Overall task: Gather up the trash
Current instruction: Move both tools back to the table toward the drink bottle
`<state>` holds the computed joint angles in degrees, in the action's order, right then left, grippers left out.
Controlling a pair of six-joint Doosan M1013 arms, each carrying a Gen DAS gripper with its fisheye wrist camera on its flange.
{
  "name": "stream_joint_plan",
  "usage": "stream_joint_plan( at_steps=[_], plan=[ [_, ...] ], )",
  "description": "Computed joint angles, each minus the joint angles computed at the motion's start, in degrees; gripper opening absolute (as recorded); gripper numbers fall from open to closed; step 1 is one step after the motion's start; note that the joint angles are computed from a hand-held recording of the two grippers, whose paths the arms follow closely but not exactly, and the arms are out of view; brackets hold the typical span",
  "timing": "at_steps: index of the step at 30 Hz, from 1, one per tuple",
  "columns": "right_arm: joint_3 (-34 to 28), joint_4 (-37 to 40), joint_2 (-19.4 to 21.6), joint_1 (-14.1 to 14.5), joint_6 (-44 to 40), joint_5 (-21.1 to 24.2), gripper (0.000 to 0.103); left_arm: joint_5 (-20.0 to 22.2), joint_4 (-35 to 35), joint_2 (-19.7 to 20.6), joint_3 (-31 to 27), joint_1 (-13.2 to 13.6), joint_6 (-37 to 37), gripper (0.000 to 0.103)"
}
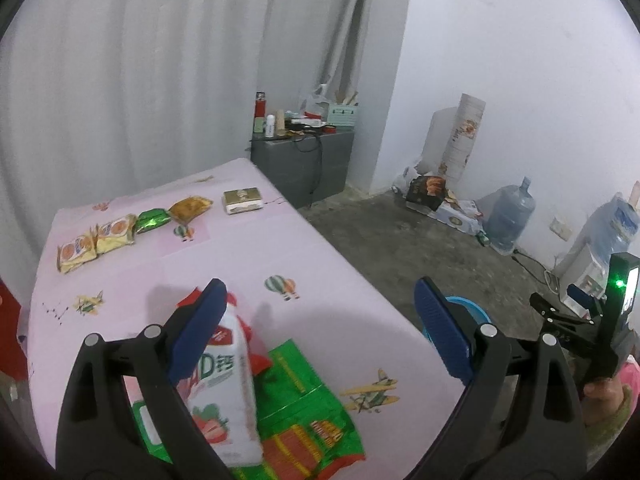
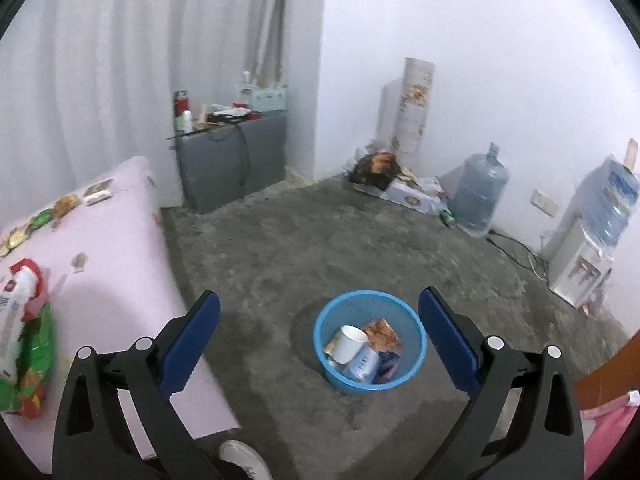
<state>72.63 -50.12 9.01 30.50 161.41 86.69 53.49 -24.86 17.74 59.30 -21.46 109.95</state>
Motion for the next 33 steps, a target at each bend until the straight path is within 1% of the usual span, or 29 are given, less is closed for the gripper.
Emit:
stream_joint_plan(
  at_steps=[3,4,6,13,17,22,26,28,33],
  plan=[
    [-0.5,0.6,-0.1,0.4,-0.9,-3.2,0.096,-0.1,0.1,-0.2,0.6,0.9,-0.7,0.09],
    [-0.5,1.0,-0.3,0.5,-1.0,-5.1,0.096,-0.2,0.2,-0.3,0.7,0.9,-0.9,0.09],
    [-0.4,1.5,-0.5,0.6,-1.3,-7.5,0.096,-0.3,0.2,-0.5,0.9,1.3,-1.1,0.09],
    [-1.9,3.5,0.7,0.5,-1.5,-10.5,0.096,-0.1,-0.1,-0.4,1.1,2.5,-1.9,0.09],
    [-1.3,4.4,0.2,0.3,-1.8,-13.4,0.096,0.1,-0.8,-0.2,0.9,3.2,-2.5,0.09],
    [-1.6,5.7,0.1,0.0,-2.6,-14.8,0.096,-0.3,-0.3,-0.3,0.5,3.9,-5.2,0.09],
    [-1.5,9.4,-0.4,-1.2,-3.4,-17.7,0.096,-2.0,0.0,-0.8,1.1,5.1,-8.6,0.09],
    [-1.8,12.7,-0.3,-2.1,-4.4,-19.9,0.096,-2.3,-0.1,-1.0,1.4,5.8,-9.8,0.09],
    [-2.4,18.5,0.4,-3.2,-6.7,-23.4,0.096,-1.5,-0.1,-0.9,1.9,7.3,-11.6,0.09]
  ],
)
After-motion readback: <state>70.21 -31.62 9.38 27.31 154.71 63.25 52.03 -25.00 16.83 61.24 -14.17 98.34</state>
